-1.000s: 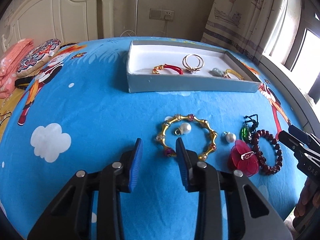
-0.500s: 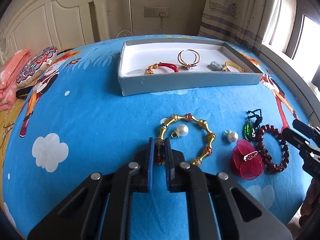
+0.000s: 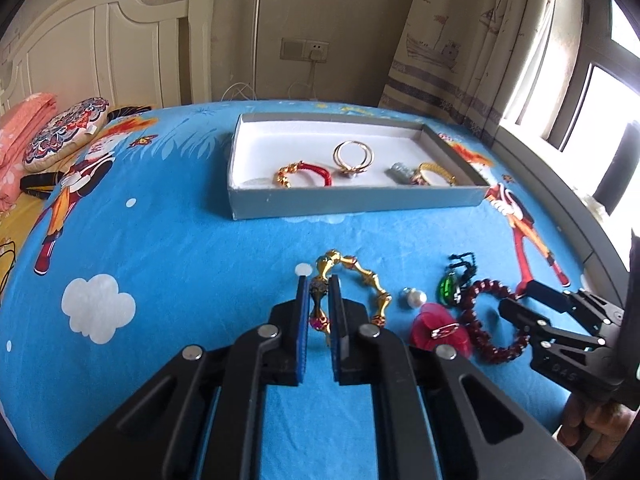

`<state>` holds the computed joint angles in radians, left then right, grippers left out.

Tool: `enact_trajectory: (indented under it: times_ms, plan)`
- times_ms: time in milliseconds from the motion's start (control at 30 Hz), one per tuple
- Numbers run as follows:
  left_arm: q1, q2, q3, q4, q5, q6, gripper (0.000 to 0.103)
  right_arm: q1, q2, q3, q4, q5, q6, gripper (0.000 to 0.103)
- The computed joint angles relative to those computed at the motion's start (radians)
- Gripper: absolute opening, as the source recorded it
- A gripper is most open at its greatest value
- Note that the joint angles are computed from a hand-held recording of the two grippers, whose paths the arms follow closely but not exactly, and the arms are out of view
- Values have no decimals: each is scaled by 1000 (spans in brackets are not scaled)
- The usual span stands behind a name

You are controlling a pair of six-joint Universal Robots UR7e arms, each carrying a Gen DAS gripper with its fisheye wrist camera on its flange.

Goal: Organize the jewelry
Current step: 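Grasp the small gold earring with the left tool while the right tool grasps the red bead bracelet, then carry the gold earring into the tray and open the left tool while the right tool releases the bead bracelet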

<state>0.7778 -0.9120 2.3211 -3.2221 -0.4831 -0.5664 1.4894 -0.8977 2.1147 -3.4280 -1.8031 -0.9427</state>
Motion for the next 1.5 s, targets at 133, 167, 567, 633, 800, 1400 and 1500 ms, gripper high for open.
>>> enact_trajectory:
  times_ms: [133, 167, 567, 633, 800, 1400, 1500]
  plan:
    - [-11, 6, 3, -53, -11, 29, 9, 3, 11, -1, -32, -15, -10, 39]
    - [-13, 9, 4, -67, -12, 36, 9, 2, 10, 0, -33, -12, -14, 32]
    - [-38, 25, 7, -177, -22, 106, 9, -4, -28, 21, -24, 52, -9, 12]
    - [-42, 25, 6, -186, -20, 112, 9, -3, -41, 23, -18, 66, -1, 12]
    - [-53, 25, 8, -210, -15, 127, 9, 9, -73, 33, -16, 96, 16, 12]
    - [-74, 19, -4, -238, 19, 164, 9, 42, -120, 22, -6, 133, 37, 12]
    - [-76, 17, -12, -236, 23, 178, 9, 51, -122, 9, 7, 137, 42, 12]
